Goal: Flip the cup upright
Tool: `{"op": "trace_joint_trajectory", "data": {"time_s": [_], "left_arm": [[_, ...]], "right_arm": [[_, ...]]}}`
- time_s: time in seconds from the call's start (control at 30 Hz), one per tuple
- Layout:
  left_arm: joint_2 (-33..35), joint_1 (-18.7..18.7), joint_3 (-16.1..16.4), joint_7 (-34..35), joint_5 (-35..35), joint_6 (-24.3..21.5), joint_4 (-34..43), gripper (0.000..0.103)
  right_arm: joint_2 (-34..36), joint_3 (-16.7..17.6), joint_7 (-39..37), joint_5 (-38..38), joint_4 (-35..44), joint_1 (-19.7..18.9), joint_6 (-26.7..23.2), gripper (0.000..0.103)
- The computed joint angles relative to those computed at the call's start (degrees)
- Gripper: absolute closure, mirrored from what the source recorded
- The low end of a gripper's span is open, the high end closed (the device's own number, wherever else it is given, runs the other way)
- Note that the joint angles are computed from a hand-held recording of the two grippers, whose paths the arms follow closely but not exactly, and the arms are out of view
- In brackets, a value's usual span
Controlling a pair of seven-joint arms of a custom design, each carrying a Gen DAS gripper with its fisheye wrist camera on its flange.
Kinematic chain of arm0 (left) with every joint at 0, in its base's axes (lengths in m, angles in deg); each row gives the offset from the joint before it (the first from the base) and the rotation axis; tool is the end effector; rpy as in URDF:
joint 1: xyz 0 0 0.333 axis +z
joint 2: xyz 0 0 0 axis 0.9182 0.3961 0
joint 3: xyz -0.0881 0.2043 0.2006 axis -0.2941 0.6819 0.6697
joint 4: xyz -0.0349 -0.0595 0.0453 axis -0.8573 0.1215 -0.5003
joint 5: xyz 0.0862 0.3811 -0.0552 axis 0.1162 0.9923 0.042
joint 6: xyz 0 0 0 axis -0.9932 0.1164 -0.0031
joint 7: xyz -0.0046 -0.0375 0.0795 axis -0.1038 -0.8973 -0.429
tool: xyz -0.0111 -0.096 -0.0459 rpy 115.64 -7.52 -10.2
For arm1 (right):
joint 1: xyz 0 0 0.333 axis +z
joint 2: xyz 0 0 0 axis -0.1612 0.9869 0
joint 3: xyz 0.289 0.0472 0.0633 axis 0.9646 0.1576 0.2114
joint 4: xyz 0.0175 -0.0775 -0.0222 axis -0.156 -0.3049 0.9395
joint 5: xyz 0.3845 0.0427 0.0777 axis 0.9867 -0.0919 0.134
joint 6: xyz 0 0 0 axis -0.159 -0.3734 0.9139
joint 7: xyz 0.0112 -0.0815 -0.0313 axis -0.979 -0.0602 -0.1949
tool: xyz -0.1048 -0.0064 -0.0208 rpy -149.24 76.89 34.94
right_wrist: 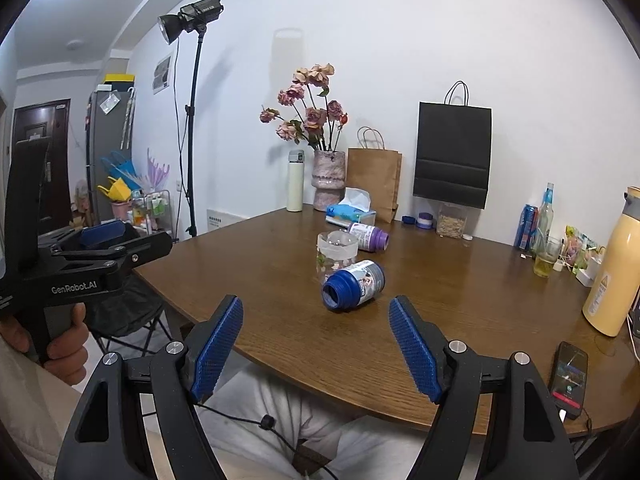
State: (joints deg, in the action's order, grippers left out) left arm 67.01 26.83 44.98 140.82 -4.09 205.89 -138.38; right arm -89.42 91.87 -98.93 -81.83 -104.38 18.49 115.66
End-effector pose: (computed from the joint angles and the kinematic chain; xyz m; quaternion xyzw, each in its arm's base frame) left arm 0.5229 -0.4548 0.5824 -0.3796 0.7082 -0.5462 0.2365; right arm 0.3960 0.3678 0.5518 -0.5241 0.6114 -0.4822 0.3449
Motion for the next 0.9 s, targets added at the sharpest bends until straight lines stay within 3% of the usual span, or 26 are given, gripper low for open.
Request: {"op": "trace_joint_trajectory", "data": {"time_s": [0.43,0.67,0.8,0.9], "left_arm": [[0.1,1.2,-1.4,1.8,-0.9,0.3,0.3,0.000],[0.3,2.9,-3.8,4.0,-2.5,0.1,0.6,0.000],[0.2,2.4,-3.4,5.2,-3.1,0.9,0.1,0.000],[0.0,0.4,-1.1,4.7,-3.4,1.5,-0.3,0.000]], "right_arm": [[-0.7,0.1,0.4,1.1,-0.2,-0.2,-1.0,0.023],[-0.9,0.2,0.7,1.5,-0.1,-0.6,-1.0,0.023],[-1.0,0.2,0.7,1.6,-0.2,-0.6,-0.9,0.023],[-1.2,0.4,1.0,1.7,-0.2,-0.6,-1.3,0.023]]}}
